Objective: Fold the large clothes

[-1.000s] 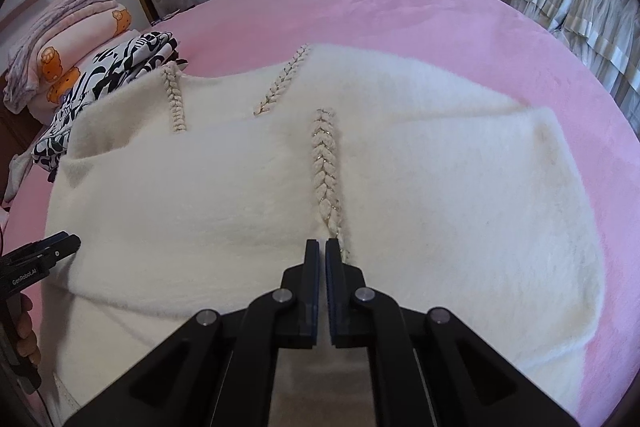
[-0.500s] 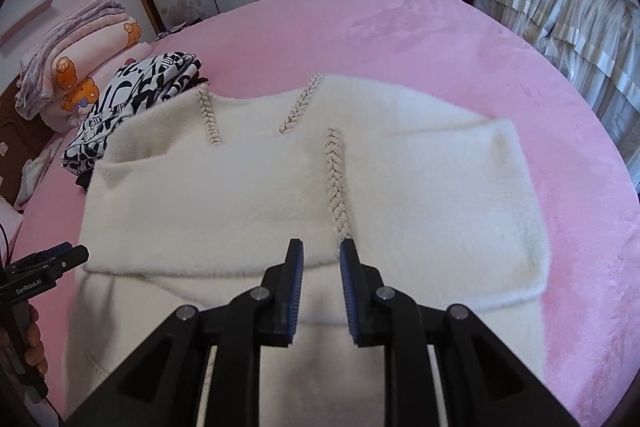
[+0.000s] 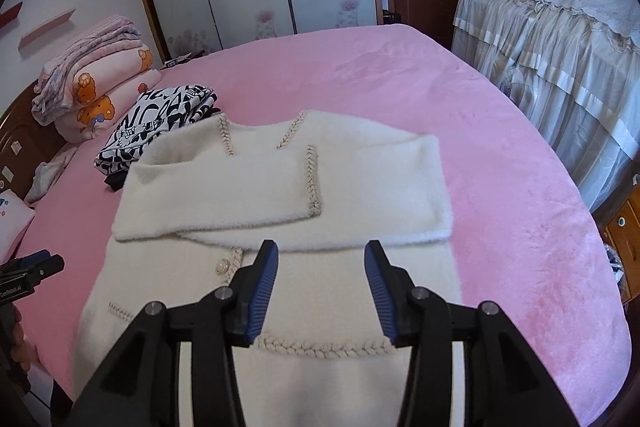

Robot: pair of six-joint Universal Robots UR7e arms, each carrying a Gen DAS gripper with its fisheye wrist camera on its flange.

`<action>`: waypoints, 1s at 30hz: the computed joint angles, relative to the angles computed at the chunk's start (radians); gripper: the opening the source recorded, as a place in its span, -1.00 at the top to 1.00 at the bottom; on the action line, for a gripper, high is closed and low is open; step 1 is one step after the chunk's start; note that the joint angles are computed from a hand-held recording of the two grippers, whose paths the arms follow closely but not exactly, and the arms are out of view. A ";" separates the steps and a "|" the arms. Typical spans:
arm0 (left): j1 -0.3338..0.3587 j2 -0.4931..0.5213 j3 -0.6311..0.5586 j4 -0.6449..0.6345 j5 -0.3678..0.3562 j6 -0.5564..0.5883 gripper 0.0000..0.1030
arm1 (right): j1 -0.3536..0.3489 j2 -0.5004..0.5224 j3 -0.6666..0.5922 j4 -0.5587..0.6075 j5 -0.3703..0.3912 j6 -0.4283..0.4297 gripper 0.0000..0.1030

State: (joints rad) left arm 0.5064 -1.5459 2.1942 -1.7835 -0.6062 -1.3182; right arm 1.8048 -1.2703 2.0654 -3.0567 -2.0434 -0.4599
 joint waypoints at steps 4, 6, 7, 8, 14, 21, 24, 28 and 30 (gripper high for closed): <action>-0.074 -0.056 0.035 0.125 -0.027 -0.119 -0.51 | -0.012 -0.074 0.078 -0.018 -0.004 -0.022 0.12; -0.108 -0.095 0.066 0.151 -0.056 -0.161 -0.52 | -0.021 -0.106 0.117 -0.026 -0.005 -0.040 0.12; -0.121 -0.114 0.084 0.151 -0.072 -0.172 -0.52 | -0.026 -0.121 0.137 -0.033 -0.008 -0.051 0.12; -0.133 -0.133 0.101 0.159 -0.087 -0.191 -0.52 | -0.030 -0.134 0.157 -0.042 -0.011 -0.062 0.12; -0.189 -0.247 0.213 0.201 -0.194 -0.322 -0.52 | -0.089 -0.225 0.258 -0.033 -0.006 -0.101 0.12; -0.218 -0.402 0.358 0.165 -0.335 -0.389 -0.52 | -0.217 -0.343 0.336 0.056 0.032 -0.081 0.12; -0.189 -0.443 0.387 0.138 -0.365 -0.371 -0.52 | -0.273 -0.388 0.347 0.104 0.054 -0.069 0.12; -0.177 -0.551 0.439 0.107 -0.370 -0.376 -0.52 | -0.323 -0.430 0.363 0.135 0.074 -0.093 0.12; -0.177 -0.599 0.467 0.086 -0.377 -0.371 -0.52 | -0.344 -0.445 0.368 0.152 0.084 -0.106 0.12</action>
